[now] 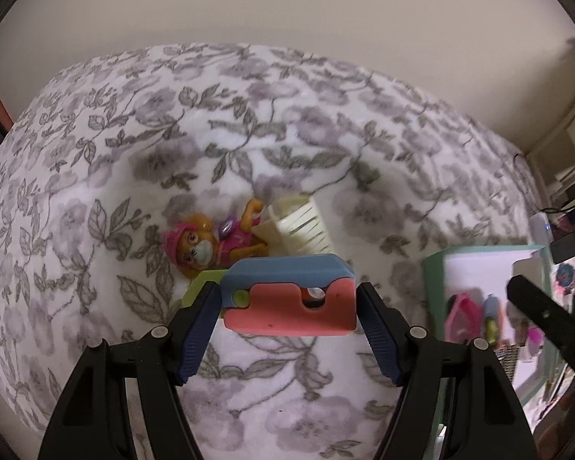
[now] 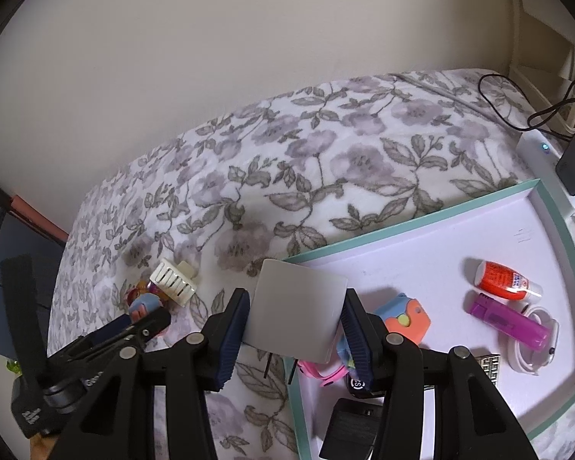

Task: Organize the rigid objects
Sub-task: 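Release the white charger into the tray with the right gripper while the left releases the block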

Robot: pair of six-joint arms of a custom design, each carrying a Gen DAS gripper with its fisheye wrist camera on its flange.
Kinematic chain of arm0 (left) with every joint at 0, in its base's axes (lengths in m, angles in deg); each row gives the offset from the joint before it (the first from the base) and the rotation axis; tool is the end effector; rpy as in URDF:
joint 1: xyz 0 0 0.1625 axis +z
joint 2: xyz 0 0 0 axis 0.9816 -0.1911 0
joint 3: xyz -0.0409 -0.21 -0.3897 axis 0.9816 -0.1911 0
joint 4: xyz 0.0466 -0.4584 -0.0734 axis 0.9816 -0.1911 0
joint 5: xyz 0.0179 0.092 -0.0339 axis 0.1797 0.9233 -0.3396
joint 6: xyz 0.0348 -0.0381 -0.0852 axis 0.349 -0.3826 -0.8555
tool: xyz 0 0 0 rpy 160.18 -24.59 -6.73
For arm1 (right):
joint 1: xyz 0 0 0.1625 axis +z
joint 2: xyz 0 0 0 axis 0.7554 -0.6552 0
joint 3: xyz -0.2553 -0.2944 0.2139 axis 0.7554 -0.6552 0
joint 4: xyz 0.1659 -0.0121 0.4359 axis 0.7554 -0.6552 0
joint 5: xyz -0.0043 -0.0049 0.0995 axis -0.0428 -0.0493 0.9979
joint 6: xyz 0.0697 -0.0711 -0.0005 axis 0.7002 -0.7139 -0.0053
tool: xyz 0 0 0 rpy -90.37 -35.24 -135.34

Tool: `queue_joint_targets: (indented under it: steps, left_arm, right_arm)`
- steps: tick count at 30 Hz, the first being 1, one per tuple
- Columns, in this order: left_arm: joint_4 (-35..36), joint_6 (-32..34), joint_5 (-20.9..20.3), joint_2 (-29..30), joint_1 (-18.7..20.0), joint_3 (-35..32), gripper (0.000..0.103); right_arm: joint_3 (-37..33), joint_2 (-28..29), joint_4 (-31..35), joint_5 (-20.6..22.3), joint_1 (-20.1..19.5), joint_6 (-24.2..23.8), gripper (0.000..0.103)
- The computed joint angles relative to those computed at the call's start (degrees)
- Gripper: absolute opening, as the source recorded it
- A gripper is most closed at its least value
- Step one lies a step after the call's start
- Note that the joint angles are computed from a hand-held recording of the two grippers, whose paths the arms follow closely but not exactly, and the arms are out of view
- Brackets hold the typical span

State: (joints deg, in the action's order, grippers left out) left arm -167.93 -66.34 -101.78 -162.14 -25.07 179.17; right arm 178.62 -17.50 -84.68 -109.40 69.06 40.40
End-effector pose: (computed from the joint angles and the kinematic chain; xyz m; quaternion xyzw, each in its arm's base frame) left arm -0.0660 -0.4531 0.3254 -0.1632 0.8751 -0.2923 0.3494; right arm 0.3911 -0.5352 0.0308 0.2076 -0.9523 0.1338 0.1792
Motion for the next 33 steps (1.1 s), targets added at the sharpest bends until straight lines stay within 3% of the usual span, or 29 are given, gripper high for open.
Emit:
queue_joint_targets:
  steps: [10, 18, 33]
  left_arm:
    - [-4.9, 3.1, 0.0, 1.8, -5.0, -0.5, 0.073]
    - [-9.1, 7.9, -2.2, 7.5, -8.6, -1.3, 0.073]
    - [-16.3, 13.9, -7.7, 17.0, -11.2, -3.0, 0.073]
  right_arm:
    - [1.8, -3.2, 0.0, -2.6, -0.7, -0.2, 0.052]
    - [3.5, -6.6, 1.5, -4.5, -2.6, 0.7, 0.052]
    - [6.6, -12.8, 1.9, -7.7, -5.7, 1.6, 0.052]
